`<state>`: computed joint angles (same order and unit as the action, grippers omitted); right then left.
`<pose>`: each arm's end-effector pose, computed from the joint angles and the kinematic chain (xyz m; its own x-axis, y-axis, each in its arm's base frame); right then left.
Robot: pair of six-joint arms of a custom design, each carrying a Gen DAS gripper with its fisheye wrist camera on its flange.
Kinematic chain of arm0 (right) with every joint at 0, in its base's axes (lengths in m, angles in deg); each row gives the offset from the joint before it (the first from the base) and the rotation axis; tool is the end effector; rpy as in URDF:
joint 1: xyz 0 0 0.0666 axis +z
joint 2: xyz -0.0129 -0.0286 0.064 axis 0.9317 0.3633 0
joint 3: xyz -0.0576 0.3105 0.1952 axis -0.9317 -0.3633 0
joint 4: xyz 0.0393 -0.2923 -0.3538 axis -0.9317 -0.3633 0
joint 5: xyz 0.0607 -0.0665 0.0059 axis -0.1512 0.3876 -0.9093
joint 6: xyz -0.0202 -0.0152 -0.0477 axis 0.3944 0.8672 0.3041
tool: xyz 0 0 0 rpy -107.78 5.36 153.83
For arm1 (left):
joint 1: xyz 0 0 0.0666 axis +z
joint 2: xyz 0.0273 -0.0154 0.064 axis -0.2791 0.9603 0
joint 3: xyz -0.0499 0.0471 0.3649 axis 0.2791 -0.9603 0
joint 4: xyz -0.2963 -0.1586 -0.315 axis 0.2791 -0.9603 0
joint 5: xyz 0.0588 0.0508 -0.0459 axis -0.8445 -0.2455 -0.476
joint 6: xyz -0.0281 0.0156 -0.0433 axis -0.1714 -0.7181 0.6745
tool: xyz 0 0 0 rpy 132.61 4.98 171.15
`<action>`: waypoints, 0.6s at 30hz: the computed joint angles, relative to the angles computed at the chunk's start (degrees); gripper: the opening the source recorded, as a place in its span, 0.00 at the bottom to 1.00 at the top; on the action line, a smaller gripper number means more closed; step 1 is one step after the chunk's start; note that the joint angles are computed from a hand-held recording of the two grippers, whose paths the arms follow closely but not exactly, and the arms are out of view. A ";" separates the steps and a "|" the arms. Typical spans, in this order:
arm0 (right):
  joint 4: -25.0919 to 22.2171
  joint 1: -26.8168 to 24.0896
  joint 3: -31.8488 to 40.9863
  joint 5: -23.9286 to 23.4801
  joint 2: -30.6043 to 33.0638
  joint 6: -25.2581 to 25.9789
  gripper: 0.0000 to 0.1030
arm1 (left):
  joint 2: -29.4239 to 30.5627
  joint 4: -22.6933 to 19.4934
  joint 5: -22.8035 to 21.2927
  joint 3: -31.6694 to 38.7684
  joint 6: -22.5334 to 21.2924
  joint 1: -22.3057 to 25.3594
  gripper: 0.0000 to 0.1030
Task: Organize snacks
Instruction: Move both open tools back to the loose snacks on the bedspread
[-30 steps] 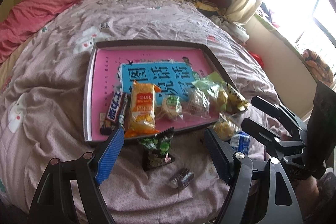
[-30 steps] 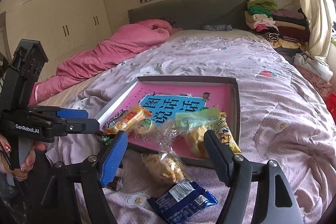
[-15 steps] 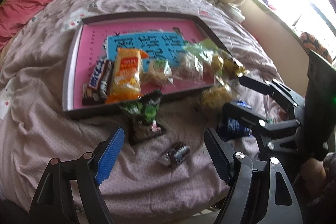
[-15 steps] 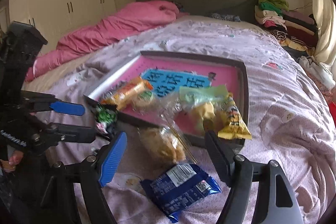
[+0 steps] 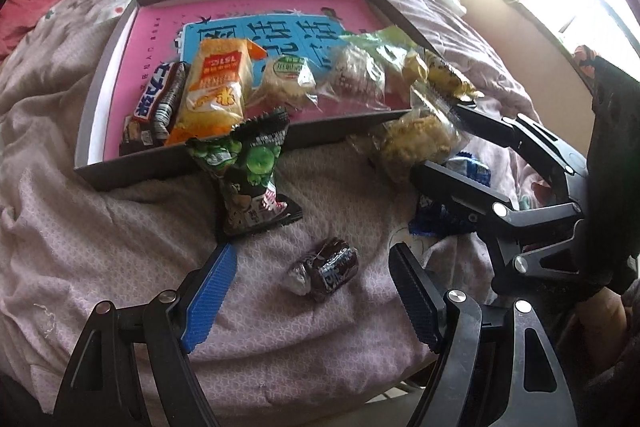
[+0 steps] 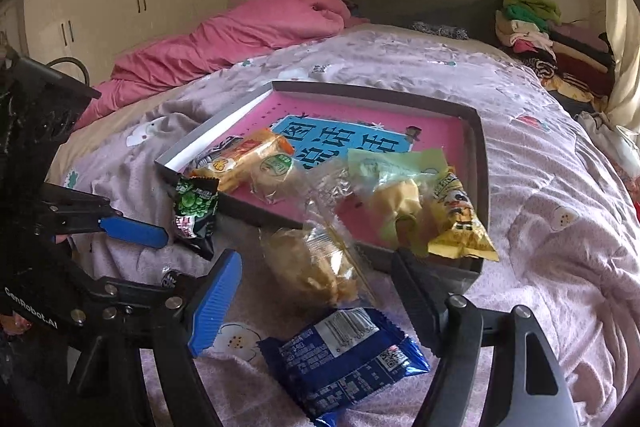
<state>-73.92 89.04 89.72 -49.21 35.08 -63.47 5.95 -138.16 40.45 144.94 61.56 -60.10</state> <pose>0.3864 0.1469 0.4217 -0.6225 -0.2967 -0.7242 -0.4578 0.8886 0.0295 0.3837 -0.3704 0.4234 -0.8832 0.1945 -0.4269 0.3171 0.9181 -0.2378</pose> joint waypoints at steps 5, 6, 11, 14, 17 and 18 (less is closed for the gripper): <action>0.15 0.36 -0.43 -0.69 0.36 0.67 0.71 | 0.43 0.19 0.40 0.00 -0.10 -0.15 0.77; -0.05 0.47 -0.44 -0.48 0.63 0.76 0.69 | 0.52 0.23 0.46 0.00 -0.16 -0.23 0.78; 0.73 0.58 -1.33 0.33 1.18 1.30 0.58 | 0.88 0.46 0.31 0.07 -0.67 -0.54 0.70; 1.99 0.13 -2.19 -0.31 0.89 0.89 0.54 | 1.42 0.32 0.19 0.50 -1.15 -0.78 0.63; 2.43 -0.27 -2.49 -0.89 0.61 0.67 0.50 | 1.62 0.65 -0.04 0.62 -1.30 -1.02 0.56; 2.56 -0.41 -2.52 -1.13 0.59 0.52 0.49 | 1.74 0.61 -0.22 0.72 -1.38 -1.05 0.54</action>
<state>-71.36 88.63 87.20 -50.33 35.67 -62.95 7.69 -137.55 40.23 145.66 60.18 -61.16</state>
